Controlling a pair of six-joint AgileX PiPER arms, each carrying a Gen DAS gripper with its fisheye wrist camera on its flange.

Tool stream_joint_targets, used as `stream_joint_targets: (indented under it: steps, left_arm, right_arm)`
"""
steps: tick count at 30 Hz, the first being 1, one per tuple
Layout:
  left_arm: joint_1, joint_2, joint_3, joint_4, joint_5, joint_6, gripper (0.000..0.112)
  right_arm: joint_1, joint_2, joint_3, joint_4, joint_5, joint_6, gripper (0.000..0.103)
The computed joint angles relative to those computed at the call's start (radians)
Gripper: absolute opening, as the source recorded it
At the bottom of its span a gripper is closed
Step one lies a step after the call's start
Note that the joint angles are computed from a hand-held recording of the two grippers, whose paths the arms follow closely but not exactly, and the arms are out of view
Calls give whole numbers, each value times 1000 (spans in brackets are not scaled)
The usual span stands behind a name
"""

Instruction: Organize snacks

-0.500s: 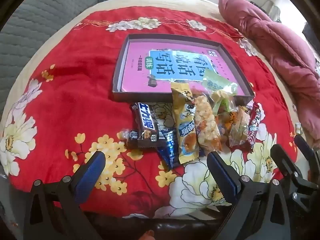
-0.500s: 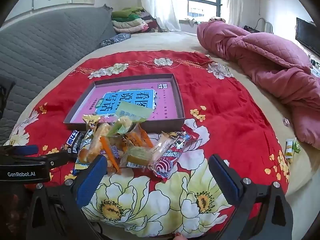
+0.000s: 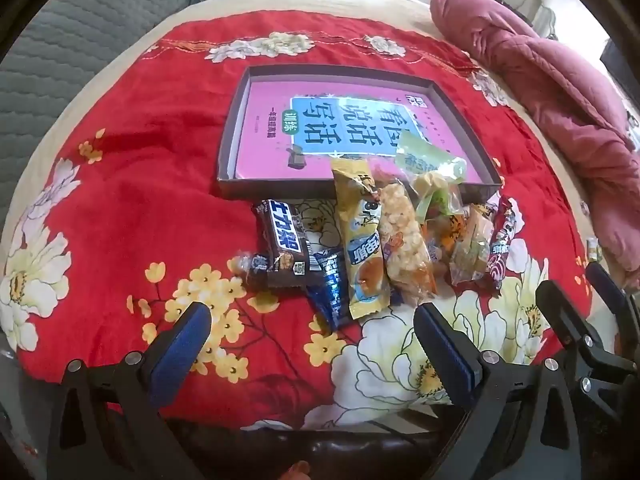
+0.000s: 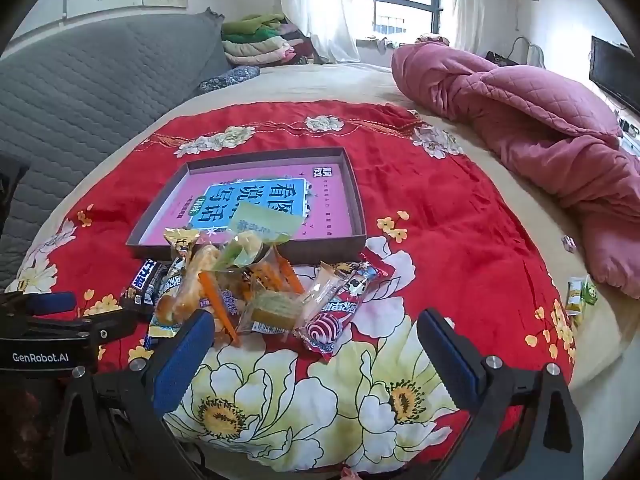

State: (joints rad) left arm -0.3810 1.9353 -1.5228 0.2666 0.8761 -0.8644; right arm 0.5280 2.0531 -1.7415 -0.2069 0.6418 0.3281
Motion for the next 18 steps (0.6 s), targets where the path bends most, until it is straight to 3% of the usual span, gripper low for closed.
stream_joint_targets:
  steps: [18]
  left_arm:
    - [0, 2, 3, 5, 2, 4, 101]
  right_arm:
    - [4, 1, 0, -7, 4, 9, 102]
